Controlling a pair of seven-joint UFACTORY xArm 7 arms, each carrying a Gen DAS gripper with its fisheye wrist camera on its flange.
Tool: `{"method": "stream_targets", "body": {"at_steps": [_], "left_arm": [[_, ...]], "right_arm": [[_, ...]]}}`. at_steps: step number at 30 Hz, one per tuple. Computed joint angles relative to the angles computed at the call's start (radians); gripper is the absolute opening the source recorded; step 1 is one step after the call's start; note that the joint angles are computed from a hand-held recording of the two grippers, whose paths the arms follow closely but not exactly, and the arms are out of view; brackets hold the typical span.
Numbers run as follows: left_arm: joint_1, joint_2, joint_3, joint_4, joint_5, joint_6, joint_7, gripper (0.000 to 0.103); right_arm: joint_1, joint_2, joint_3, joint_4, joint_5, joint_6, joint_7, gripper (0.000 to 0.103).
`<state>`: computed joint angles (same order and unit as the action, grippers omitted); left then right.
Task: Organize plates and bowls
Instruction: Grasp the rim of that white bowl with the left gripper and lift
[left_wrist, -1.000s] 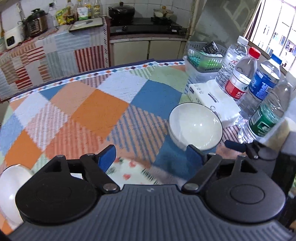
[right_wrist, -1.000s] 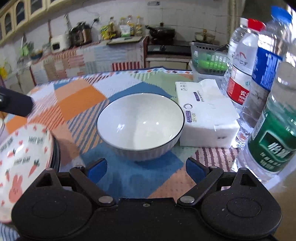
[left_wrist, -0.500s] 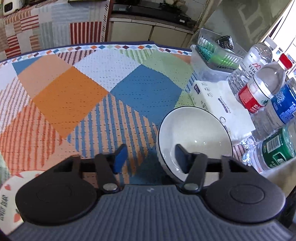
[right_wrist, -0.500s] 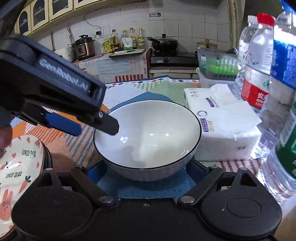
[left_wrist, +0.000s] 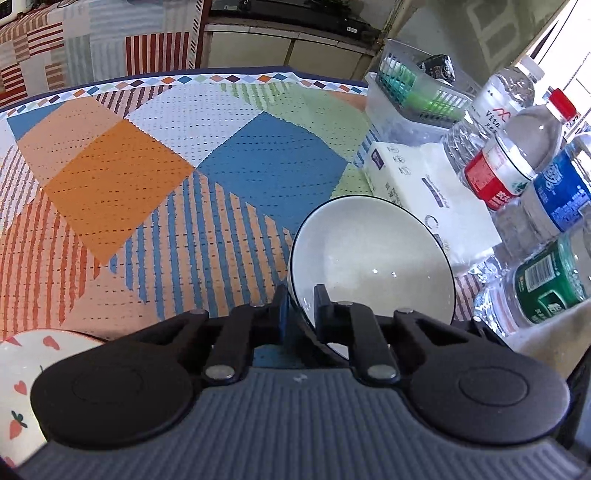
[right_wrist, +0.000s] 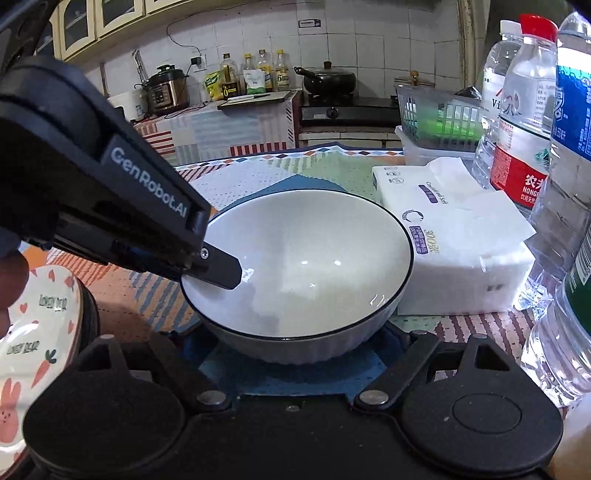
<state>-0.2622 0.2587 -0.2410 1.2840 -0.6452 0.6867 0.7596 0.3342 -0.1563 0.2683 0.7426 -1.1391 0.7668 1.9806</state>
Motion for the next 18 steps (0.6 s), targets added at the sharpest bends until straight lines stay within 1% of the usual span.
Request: {"method": "stream_targets", "body": {"at_steps": [3, 6, 10, 15, 18], "left_arm": [[0.002, -0.031, 0.0, -0.019, -0.001, -0.004, 0.024, 0.013], [0.006, -0.047, 0.003, -0.02, -0.021, 0.006, 0.056, 0.013], [0.005, -0.049, 0.016, 0.007, -0.011, 0.04, 0.038, 0.013], [0.014, -0.081, 0.026, -0.005, -0.04, 0.043, 0.068, 0.014], [0.011, -0.079, 0.033, 0.005, -0.044, 0.034, 0.055, 0.013]], "right_arm": [[0.001, -0.025, 0.001, -0.009, 0.013, -0.017, -0.009, 0.086], [-0.002, -0.04, 0.01, -0.004, 0.024, -0.008, -0.025, 0.086], [-0.014, -0.05, 0.016, 0.002, 0.026, -0.017, -0.039, 0.086], [-0.014, -0.05, 0.027, 0.031, 0.026, -0.003, -0.096, 0.086], [-0.019, -0.047, 0.021, 0.049, 0.033, -0.003, -0.146, 0.086]]}}
